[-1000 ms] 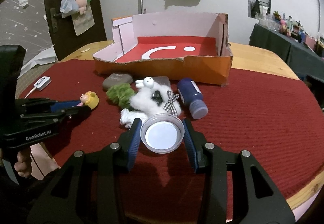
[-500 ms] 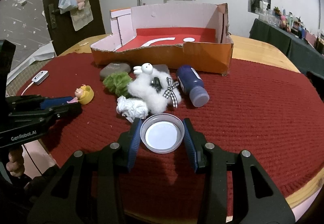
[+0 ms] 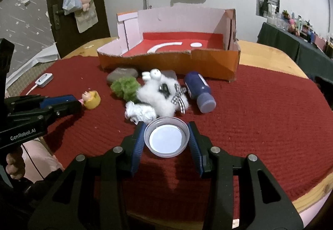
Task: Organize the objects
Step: 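Lift the figurine with the left tool while the right tool lifts the lid toward the box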
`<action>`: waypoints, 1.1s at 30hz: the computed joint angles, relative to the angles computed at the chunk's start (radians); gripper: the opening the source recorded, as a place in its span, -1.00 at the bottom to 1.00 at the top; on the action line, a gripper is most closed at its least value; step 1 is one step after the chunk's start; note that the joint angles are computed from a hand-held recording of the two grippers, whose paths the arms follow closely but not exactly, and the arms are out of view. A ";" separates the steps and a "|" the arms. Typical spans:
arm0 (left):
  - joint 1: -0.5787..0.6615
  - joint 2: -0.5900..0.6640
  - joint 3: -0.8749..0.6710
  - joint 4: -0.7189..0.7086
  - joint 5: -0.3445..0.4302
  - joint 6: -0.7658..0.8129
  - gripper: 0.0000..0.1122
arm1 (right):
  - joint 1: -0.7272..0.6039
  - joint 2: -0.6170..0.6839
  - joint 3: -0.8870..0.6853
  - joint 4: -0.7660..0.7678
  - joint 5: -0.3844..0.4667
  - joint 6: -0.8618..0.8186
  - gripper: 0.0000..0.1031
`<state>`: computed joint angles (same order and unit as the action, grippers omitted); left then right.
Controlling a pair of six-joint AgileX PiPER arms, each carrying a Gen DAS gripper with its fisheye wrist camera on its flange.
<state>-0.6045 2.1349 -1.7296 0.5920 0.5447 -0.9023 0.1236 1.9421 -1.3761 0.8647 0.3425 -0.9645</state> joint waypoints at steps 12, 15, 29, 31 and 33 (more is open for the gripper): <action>0.008 -0.015 -0.022 0.023 -0.017 0.007 -0.62 | 0.010 0.013 -0.056 -0.012 0.033 0.014 -0.25; 0.008 -0.009 -0.036 0.014 -0.019 0.021 -0.62 | 0.013 0.015 -0.074 -0.023 0.038 0.022 -0.25; 0.015 0.039 -0.166 -0.015 0.015 0.079 -0.62 | 0.008 0.054 -0.214 -0.075 0.112 0.092 -0.25; 0.020 0.045 -0.180 -0.019 0.014 0.087 -0.62 | 0.007 0.062 -0.239 -0.084 0.125 0.103 -0.25; 0.023 0.058 -0.211 -0.025 0.019 0.100 -0.62 | 0.005 0.070 -0.264 -0.092 0.137 0.114 -0.25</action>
